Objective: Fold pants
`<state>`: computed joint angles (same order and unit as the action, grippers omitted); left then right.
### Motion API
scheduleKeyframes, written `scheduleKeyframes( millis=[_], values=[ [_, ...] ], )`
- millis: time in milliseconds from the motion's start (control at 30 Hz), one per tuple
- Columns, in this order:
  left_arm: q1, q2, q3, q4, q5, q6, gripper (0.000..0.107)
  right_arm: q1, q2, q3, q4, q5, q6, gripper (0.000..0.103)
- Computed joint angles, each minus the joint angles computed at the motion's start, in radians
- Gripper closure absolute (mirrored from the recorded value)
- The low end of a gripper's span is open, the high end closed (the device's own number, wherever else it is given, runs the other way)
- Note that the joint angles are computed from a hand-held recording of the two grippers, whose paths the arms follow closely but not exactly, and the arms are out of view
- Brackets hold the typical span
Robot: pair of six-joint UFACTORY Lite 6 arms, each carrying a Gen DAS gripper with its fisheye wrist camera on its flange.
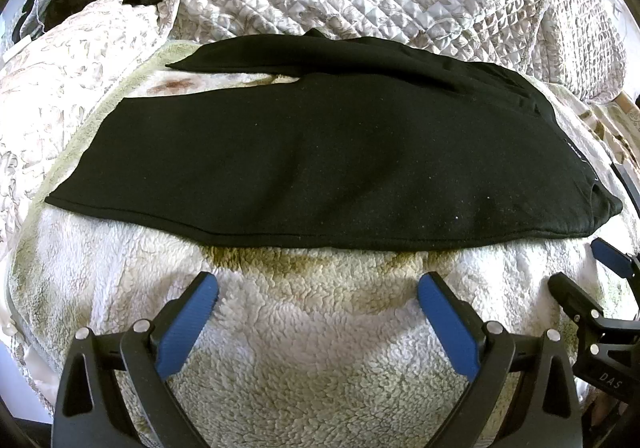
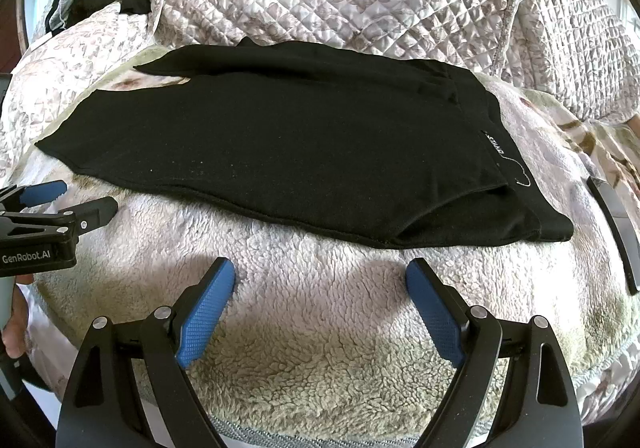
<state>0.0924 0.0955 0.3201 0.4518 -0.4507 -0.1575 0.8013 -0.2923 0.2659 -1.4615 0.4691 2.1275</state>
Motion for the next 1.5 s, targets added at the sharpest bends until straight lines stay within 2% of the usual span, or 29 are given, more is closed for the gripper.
scheduleKeyframes(
  millis=[1500],
  values=[
    [0.003,0.001,0.001,0.005,0.000,0.000,0.005,0.021,0.017,-0.014,-0.063,0.017,0.084,0.016]
  ],
)
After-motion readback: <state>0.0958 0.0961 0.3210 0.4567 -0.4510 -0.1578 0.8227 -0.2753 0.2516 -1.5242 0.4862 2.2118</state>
